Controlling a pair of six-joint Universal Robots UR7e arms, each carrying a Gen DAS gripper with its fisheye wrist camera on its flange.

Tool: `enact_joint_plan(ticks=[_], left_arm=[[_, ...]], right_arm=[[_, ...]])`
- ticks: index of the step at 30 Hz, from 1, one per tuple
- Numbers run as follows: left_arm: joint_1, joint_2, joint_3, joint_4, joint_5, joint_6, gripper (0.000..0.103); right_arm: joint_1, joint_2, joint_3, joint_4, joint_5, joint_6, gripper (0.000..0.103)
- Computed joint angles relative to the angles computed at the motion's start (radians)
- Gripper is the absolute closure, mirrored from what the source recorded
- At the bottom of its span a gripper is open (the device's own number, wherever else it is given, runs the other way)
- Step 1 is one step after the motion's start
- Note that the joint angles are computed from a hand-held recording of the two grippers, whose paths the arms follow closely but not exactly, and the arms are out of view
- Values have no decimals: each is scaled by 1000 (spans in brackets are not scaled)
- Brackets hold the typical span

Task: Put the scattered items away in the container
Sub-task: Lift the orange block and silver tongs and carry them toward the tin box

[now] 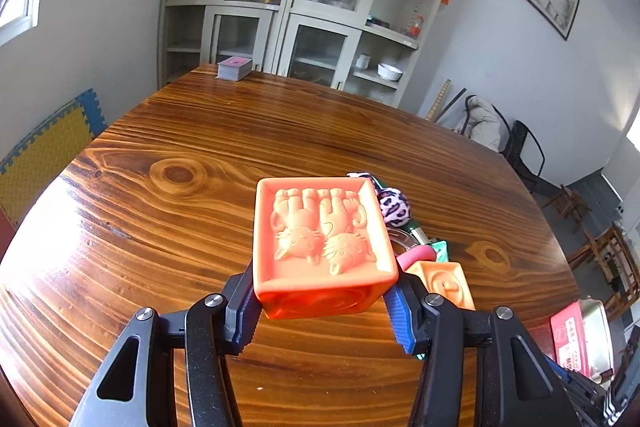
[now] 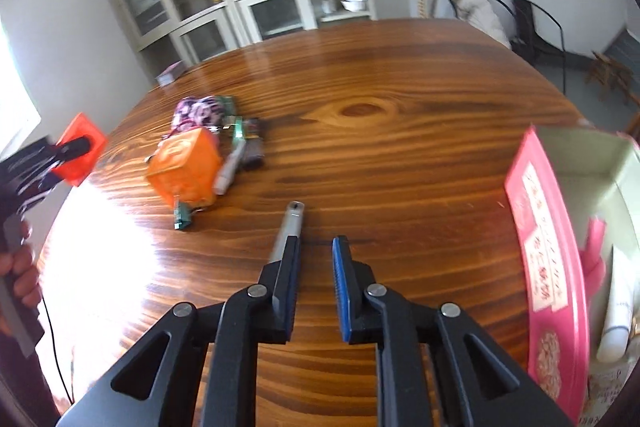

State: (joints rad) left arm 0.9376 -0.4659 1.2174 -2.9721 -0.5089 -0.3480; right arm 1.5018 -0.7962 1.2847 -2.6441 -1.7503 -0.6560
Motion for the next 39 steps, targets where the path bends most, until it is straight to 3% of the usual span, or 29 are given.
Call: enact_joint_plan(ticks=[7,10,14,20,26,29,32,39], left_arm=[[2,-1,7,24,-21,-26,48],[-1,4,7,22,-16,-21,48],[-3,10,5,29,-15,-20,48],[0,17,-7,62,-18,-35,48],[-3,35,-25,85,-24,-25,48],[-5,45,-36,96,-23,-17,48],[-8,57,-50,107,-22,-8,48],[-21,84,-78,108,-34,40,48]], right_arm=[[-3,9,-20,107,27,10,82],[20,20,15,32,-19,-41,81],[33,35,22,16,-51,-65,78],[27,36,4,51,-33,-23,78],[38,39,30,12,-51,-99,78],[48,43,64,-72,-84,-162,78],[56,45,91,-138,-116,-201,84],[40,-5,123,-137,-38,-155,84]])
